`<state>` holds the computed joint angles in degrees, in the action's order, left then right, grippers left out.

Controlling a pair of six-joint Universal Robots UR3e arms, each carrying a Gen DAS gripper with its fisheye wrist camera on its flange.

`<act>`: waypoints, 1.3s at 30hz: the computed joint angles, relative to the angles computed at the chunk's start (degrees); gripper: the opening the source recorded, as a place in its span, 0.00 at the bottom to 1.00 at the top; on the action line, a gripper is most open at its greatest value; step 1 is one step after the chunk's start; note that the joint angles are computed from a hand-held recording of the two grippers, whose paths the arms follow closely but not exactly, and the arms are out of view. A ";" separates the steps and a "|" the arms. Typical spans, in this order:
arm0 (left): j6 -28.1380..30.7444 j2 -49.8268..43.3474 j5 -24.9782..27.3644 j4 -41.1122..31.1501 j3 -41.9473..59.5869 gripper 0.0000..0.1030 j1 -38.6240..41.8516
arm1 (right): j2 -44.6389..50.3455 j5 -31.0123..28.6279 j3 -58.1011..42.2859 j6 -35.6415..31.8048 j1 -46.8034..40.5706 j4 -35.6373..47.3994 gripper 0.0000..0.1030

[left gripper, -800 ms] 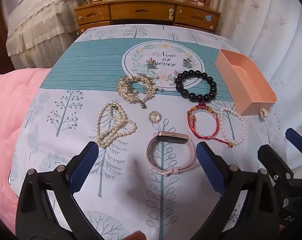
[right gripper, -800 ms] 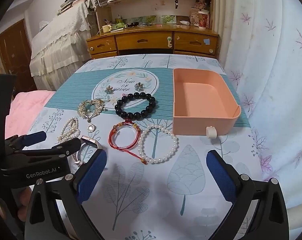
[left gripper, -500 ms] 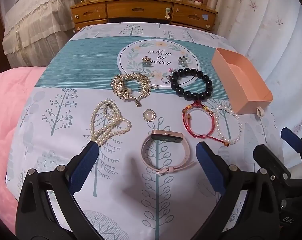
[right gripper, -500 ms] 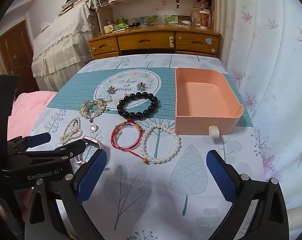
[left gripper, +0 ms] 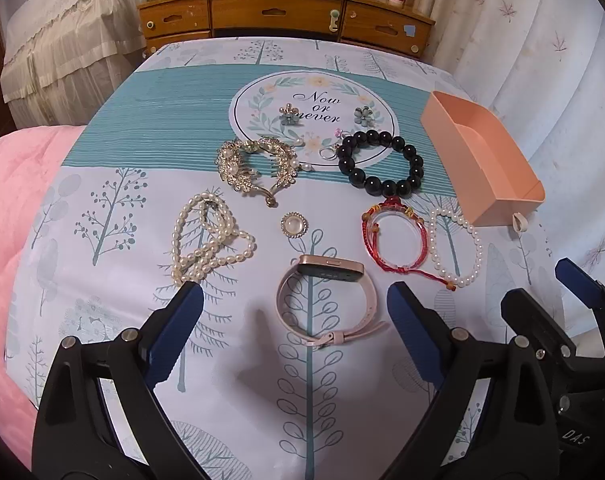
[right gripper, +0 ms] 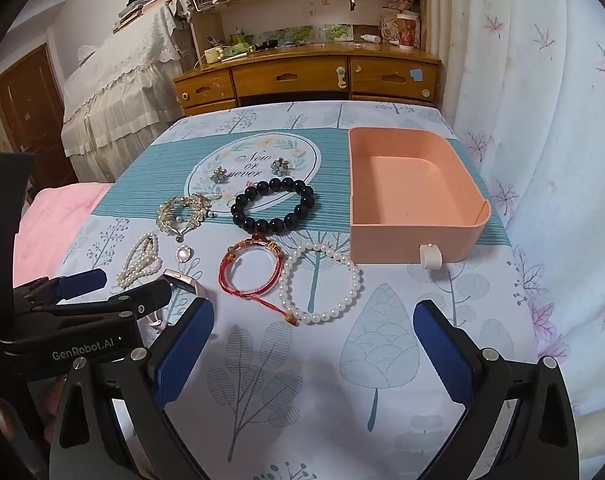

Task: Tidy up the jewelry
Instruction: 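Move both grippers toward the red string and pearl bracelets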

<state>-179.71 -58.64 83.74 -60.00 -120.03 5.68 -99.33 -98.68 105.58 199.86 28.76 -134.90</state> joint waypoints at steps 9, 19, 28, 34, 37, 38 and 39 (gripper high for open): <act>0.63 -0.96 -0.29 -0.59 0.69 0.89 -0.20 | 0.38 2.57 -0.18 -0.65 -1.33 0.63 0.83; 0.30 -3.67 0.55 -0.34 1.70 0.89 -1.64 | 1.45 5.03 -0.10 -0.87 -3.00 1.08 0.77; 0.06 -4.76 0.92 -0.39 1.90 0.89 -1.64 | 3.95 7.47 -0.70 -1.18 -3.99 1.92 0.61; 0.27 -5.42 0.06 0.17 1.88 0.89 -1.56 | 5.19 9.04 -0.72 -1.36 -4.87 2.02 0.57; 0.14 -5.88 0.25 0.60 2.20 0.89 -1.86 | 5.81 9.99 -0.78 -1.53 -5.78 2.23 0.56; 0.27 -6.10 0.01 0.57 2.40 0.89 -1.71 | 6.17 10.32 -1.09 -1.62 -6.11 2.57 0.54; 0.33 -6.36 -0.03 0.46 2.69 0.89 -1.67 | 5.97 10.92 -1.00 -1.92 -6.70 3.01 0.53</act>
<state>-179.38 -65.01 83.71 -59.55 -117.33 4.02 -93.36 -87.76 104.58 197.94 22.07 -131.89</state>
